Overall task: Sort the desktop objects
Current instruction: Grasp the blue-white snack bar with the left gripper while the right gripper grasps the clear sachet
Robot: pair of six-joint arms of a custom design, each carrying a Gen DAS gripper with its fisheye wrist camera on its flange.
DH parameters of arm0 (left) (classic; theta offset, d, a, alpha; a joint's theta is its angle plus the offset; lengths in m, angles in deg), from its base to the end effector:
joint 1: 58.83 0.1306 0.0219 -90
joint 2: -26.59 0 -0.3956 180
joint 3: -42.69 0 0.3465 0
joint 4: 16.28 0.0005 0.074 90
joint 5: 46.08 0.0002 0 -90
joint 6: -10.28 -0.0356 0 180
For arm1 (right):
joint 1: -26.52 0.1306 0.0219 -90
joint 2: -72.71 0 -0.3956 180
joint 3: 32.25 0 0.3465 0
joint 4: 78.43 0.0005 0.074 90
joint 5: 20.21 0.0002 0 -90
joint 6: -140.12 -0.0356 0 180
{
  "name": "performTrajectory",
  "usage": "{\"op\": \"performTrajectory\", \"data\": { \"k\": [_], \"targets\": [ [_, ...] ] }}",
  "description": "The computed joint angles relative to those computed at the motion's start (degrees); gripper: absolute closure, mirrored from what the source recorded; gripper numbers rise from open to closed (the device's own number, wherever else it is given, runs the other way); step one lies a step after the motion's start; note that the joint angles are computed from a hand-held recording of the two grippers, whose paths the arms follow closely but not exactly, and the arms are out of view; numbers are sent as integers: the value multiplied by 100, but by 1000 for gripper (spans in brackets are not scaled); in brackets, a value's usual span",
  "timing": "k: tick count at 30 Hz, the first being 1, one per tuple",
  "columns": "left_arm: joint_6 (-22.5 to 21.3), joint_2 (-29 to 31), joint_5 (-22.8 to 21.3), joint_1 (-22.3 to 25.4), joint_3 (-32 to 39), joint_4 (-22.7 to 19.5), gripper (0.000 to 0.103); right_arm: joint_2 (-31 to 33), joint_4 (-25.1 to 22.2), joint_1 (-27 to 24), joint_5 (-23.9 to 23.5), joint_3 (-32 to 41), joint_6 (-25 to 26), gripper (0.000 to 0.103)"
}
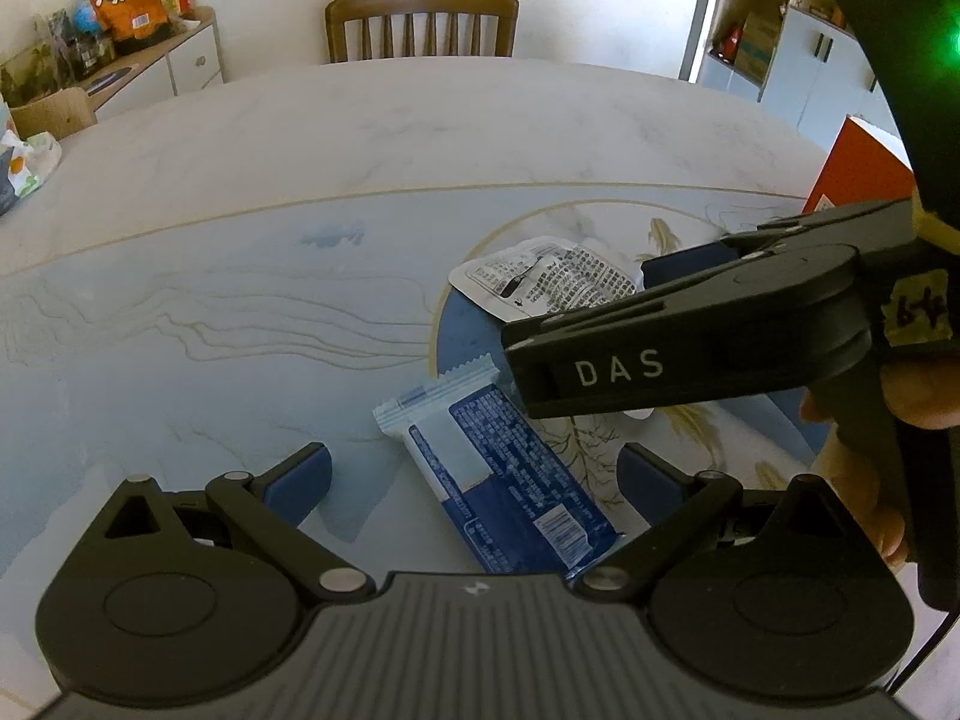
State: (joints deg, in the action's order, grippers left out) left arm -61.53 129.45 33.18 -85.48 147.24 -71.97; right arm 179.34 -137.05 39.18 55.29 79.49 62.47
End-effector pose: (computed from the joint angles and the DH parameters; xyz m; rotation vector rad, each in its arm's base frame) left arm 0.4677 -0.2278 0.4382 0.1079 2.4896 -0.0922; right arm 0.5295 0.1276 0.4532 -0.6406 2.4066 0.3188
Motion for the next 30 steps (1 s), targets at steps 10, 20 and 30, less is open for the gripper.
{"op": "performTrajectory", "data": {
  "k": [10, 20, 30],
  "targets": [
    [-238, 0, -167, -50, -69, 69, 2, -9, 206, 76, 332, -74, 14, 30],
    [-440, -95, -131, 23, -214, 256, 16, -58, 329, -1, 495, -154, -150, 46],
    [-401, -146, -89, 50, -181, 221, 44, -180, 440, -212, 810, -338, -454, 46]
  ]
}}
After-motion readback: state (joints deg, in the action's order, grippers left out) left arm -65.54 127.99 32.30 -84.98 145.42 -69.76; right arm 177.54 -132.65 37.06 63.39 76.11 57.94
